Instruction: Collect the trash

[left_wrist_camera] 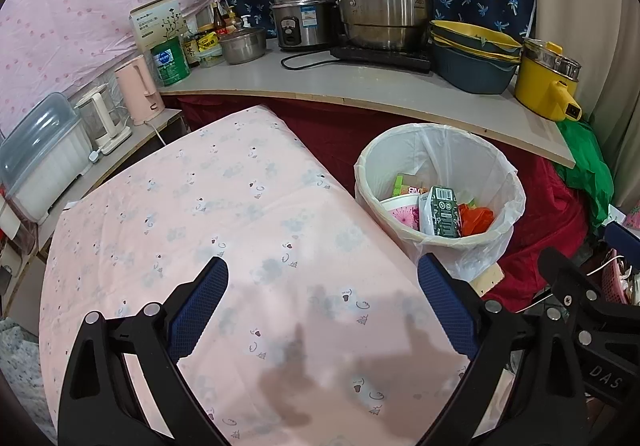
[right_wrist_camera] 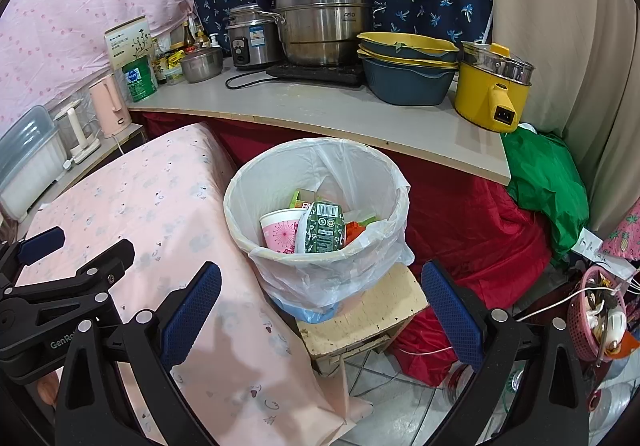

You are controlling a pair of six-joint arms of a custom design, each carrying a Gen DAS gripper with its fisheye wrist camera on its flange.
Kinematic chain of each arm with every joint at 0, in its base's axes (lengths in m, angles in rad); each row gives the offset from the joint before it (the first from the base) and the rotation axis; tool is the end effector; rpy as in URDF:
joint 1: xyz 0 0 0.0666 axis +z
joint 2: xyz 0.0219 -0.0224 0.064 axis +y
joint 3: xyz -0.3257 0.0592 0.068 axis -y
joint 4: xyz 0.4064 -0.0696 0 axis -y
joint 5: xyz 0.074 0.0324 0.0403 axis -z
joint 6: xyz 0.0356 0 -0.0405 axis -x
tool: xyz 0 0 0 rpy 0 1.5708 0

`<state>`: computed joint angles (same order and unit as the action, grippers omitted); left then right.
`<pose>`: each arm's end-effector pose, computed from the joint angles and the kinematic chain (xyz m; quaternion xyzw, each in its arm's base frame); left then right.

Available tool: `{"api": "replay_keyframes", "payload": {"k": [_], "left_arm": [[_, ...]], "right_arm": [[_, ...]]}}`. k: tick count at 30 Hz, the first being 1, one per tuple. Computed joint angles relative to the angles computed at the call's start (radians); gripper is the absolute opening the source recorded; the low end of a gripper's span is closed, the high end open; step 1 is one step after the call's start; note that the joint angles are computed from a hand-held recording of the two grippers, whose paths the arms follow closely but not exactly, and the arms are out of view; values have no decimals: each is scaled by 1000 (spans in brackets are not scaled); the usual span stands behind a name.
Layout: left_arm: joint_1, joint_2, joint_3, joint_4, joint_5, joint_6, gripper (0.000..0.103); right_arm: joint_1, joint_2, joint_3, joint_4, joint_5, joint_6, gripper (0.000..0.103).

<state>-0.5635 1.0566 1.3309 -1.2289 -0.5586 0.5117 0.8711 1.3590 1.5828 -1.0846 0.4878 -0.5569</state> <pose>0.3245 -0.1832 0.4726 -0.0599 0.9178 0.0764 0.3849 0.3252 0.3599 0.4734 -0.0595 0.9118 0.0498 0.4032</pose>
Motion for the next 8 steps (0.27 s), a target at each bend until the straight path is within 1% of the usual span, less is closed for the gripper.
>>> {"api": "replay_keyframes", "payload": {"k": [3,8], "left_arm": [[2,-1,-3,5,2,2,91],[12,1,-2,21,29,-30,91]], "right_arm": [[0,0,0,0,1,0,97],[1,1,0,1,2,-3,97]]}}
